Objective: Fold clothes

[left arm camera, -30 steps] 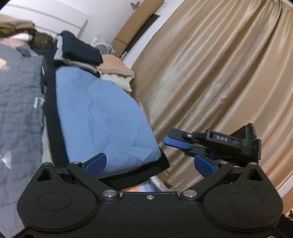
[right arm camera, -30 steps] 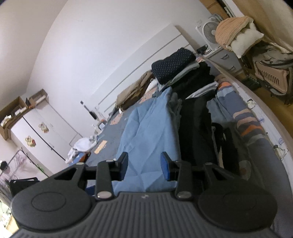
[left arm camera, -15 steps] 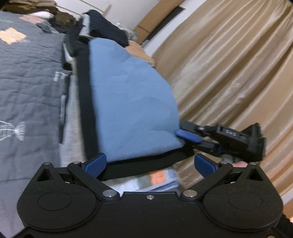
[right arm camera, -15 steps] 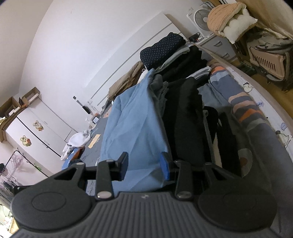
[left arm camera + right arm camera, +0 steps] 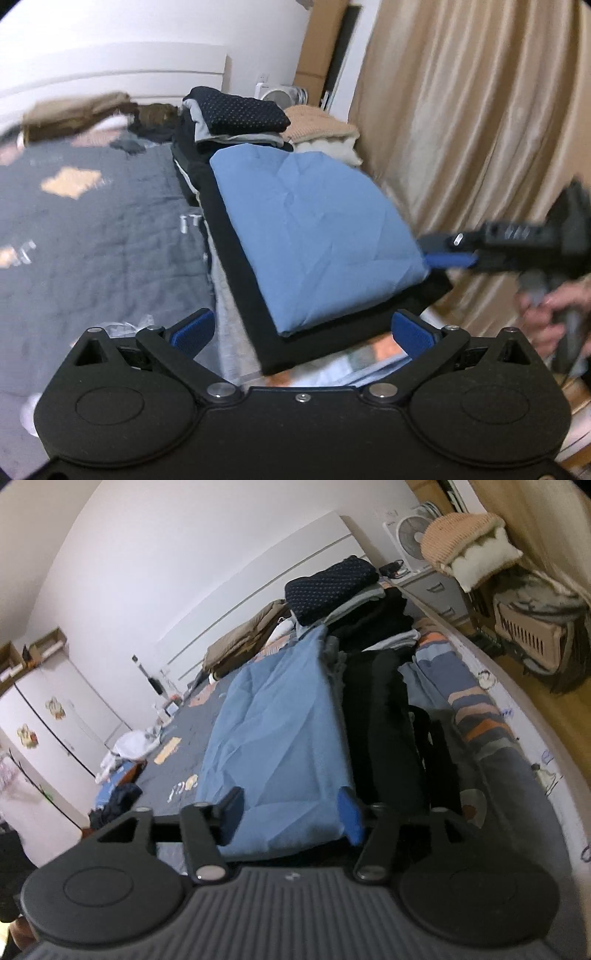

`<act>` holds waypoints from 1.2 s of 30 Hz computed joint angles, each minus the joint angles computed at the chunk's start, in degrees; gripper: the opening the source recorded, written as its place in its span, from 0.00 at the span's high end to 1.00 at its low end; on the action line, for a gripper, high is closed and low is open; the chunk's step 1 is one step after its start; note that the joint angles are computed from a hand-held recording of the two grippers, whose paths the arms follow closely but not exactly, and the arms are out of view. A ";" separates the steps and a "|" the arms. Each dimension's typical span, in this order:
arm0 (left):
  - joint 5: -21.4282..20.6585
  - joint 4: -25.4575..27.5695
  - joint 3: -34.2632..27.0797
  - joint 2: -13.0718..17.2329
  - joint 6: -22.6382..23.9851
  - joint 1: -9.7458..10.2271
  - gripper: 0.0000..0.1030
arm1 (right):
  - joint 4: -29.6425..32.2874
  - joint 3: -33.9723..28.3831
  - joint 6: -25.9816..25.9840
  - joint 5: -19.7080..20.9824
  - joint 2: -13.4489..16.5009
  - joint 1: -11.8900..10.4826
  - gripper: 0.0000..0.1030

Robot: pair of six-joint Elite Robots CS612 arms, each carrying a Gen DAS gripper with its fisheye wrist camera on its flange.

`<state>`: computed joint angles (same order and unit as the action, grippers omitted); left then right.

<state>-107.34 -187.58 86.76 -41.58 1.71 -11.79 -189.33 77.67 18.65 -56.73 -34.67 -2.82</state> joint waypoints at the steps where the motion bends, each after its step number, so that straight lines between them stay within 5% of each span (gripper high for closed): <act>1: 1.99 0.61 0.49 -0.53 0.74 -0.45 0.00 | 0.30 0.57 -0.83 -0.90 -0.61 0.19 0.30; 8: 3.73 5.25 0.97 -2.80 -0.58 -0.79 0.00 | 3.68 3.63 -6.34 -6.63 -4.71 1.24 0.09; 22: 6.40 11.78 1.10 -6.27 -2.20 -1.34 0.00 | 17.93 4.53 -14.57 -12.20 -9.93 2.69 0.08; 36: 6.97 14.29 1.14 -8.39 -0.36 -2.01 0.00 | 20.49 5.97 -16.63 -14.96 -13.54 3.57 0.08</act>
